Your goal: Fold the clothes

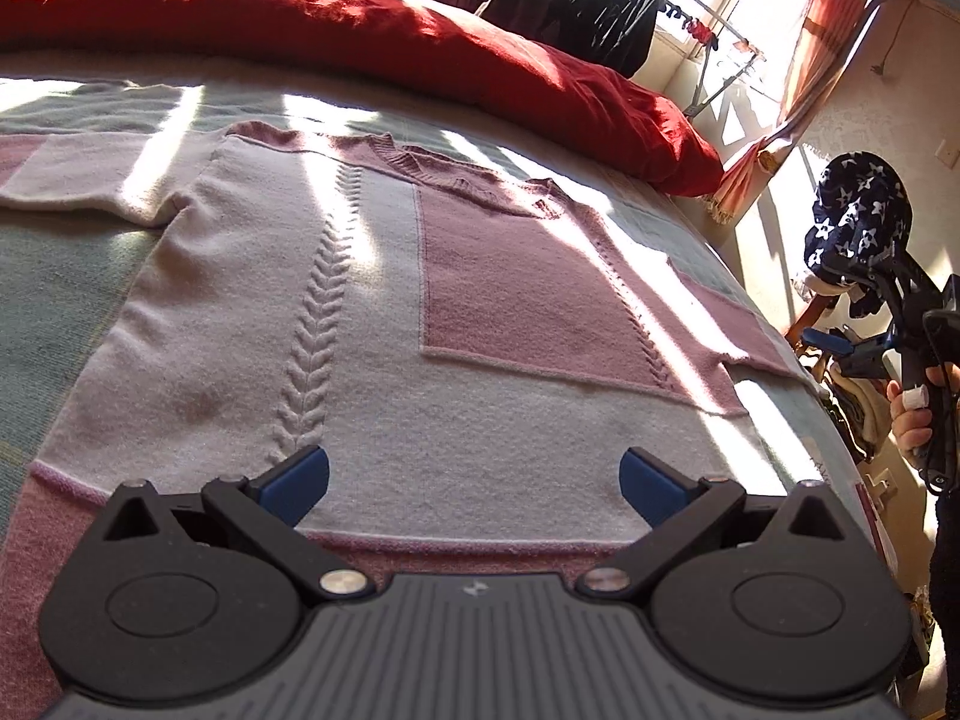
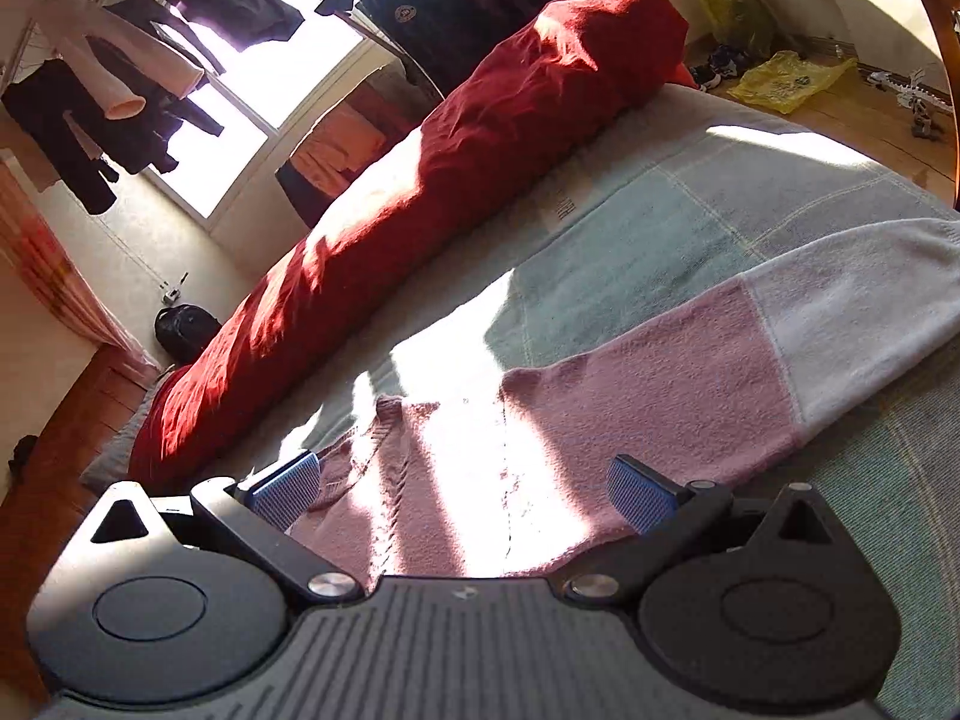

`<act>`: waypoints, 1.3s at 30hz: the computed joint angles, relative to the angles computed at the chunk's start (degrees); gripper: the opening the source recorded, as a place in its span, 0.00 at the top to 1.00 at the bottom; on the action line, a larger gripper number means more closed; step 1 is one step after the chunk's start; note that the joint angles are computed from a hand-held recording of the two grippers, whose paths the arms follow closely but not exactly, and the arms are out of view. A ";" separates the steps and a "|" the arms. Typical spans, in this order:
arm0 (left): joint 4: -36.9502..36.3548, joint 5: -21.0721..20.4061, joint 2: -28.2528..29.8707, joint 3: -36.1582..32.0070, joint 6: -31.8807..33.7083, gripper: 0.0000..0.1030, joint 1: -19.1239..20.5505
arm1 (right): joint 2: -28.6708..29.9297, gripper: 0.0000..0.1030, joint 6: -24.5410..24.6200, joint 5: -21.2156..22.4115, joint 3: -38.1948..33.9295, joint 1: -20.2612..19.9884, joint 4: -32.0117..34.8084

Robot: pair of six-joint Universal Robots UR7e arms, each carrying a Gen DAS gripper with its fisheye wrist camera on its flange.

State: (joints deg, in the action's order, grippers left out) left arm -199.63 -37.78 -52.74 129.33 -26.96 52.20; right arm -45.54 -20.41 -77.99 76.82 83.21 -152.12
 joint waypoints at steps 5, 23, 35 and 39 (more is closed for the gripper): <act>-4.08 -1.08 -1.95 4.98 -2.56 0.01 0.30 | 0.36 0.00 -5.22 -1.27 4.61 3.70 1.37; -7.57 -2.75 -2.50 2.45 6.63 0.01 4.97 | 31.27 0.00 0.27 -8.12 -38.53 8.14 13.71; -10.00 -4.10 -2.00 2.37 9.87 0.01 5.88 | 35.08 0.00 0.84 -6.81 -46.43 8.82 15.11; -10.60 -3.92 -1.66 2.41 10.83 0.01 5.77 | 34.52 0.00 -1.82 -7.92 -45.34 9.62 18.31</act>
